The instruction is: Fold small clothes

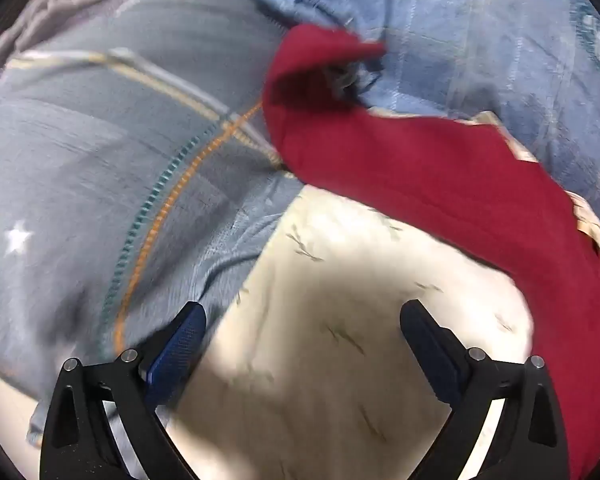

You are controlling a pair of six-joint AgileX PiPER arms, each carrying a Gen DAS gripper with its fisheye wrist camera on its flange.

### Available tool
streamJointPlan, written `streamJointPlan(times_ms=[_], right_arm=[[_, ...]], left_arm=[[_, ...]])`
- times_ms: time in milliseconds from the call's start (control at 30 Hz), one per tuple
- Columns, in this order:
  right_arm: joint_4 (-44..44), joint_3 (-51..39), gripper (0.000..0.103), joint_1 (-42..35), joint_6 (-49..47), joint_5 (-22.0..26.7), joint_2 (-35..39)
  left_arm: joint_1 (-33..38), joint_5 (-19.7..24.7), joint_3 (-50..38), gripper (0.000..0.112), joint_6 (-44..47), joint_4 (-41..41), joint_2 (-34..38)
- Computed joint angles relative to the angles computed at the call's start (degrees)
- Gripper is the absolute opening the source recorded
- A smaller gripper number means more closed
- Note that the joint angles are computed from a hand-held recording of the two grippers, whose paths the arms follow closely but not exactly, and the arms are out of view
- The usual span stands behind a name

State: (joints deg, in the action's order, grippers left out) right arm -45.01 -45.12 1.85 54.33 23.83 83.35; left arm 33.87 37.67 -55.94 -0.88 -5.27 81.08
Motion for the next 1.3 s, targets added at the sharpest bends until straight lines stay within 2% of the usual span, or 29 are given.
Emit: streamJointPlan(times_ms=[167, 233, 400, 533, 633, 733, 800, 867, 933, 1100, 1200, 1300], right_arm=[[-0.9, -0.2, 0.102, 0.5, 1.3, 0.8, 0.2], [2.9, -0.1, 0.102, 0.3, -2.4, 1.6, -0.7], [12.1, 1.5, 0.103, 5.7, -8.4, 9.6, -7.6], [13.2, 3.3, 0.103, 14.9, -5.9, 17.5, -16.3], [19.3, 2.0, 0.103, 21.2, -7.3, 22.6, -22.2], [22.5, -2.2, 0.103, 29.3, -5.0, 28.0, -24.1], [21.5, -4.6, 0.103, 35.3, -1.2, 29.1, -24.1], [20.7, -7.5, 0.103, 39.6, 1.3, 29.4, -22.4], [21.3, -10.0, 0.103, 42.0, 1.8, 27.6, -19.3], [14.9, -17.8, 0.103, 47.2, 5.1, 26.8, -6.3], [11.5, -22.8, 0.103, 49.0, 5.3, 29.1, 1.6], [8.4, -26.9, 0.103, 50.6, 4.1, 31.0, 7.6]], left_arm=[[-8.0, 2.9, 2.6, 0.098, -6.9, 10.1, -11.4], [-12.0, 6.0, 3.0, 0.098, -7.7, 10.9, -15.8], [-23.7, 13.0, 2.0, 0.098, -13.4, 14.4, -22.8], [-30.2, 14.7, 1.1, 0.098, -14.0, 15.2, -24.9], [-36.3, 16.7, 0.5, 0.098, -16.6, 17.5, -25.6], [-41.8, 17.9, 0.1, 0.098, -20.0, 20.2, -26.4], [-43.5, 18.3, 0.0, 0.098, -21.1, 20.3, -26.8], [-43.9, 18.0, 0.2, 0.098, -22.0, 20.5, -27.3], [-45.9, 17.2, 0.6, 0.098, -25.5, 23.1, -27.2], [-48.1, 14.5, 1.5, 0.098, -30.5, 29.0, -22.5], [-47.7, 12.3, 2.0, 0.098, -33.2, 31.9, -20.0], [-44.8, 9.5, 2.4, 0.098, -32.2, 31.1, -18.2]])
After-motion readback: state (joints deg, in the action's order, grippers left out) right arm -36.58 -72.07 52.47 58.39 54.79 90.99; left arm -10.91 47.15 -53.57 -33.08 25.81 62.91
